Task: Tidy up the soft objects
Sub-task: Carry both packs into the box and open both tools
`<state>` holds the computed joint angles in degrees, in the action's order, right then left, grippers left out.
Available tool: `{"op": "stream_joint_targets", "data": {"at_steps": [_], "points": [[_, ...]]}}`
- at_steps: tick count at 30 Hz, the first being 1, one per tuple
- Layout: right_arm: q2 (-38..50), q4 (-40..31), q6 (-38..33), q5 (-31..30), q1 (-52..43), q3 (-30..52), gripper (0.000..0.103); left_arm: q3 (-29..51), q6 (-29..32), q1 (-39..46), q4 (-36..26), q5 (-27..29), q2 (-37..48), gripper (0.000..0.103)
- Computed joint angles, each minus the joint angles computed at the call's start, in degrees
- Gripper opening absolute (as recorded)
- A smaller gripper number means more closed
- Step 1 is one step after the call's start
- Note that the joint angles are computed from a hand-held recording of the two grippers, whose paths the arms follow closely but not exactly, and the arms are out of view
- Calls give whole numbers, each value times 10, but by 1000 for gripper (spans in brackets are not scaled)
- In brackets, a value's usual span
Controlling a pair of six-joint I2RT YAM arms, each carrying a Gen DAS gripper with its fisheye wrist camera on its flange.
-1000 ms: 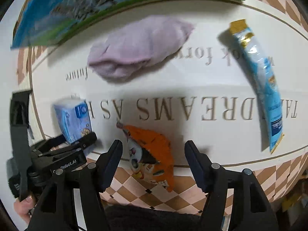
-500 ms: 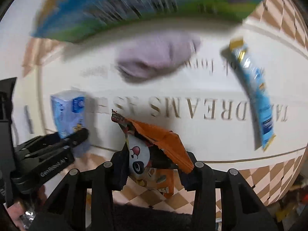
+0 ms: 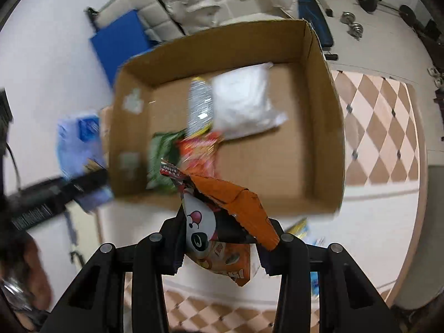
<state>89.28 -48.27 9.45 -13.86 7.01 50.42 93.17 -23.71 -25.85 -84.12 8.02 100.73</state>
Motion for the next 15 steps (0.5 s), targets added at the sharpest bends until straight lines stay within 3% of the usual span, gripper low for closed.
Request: {"op": "stream_joint_targets", "data": {"at_steps": [6, 10, 15], "points": [[191, 46, 3, -2, 15, 73, 44, 93, 34, 34, -8, -9, 158, 44], [260, 45, -4, 11, 39, 112, 44, 163, 44, 29, -36, -8, 231, 44], [323, 46, -2, 17, 68, 146, 44, 187, 45, 21, -45, -11, 269, 44]]}}
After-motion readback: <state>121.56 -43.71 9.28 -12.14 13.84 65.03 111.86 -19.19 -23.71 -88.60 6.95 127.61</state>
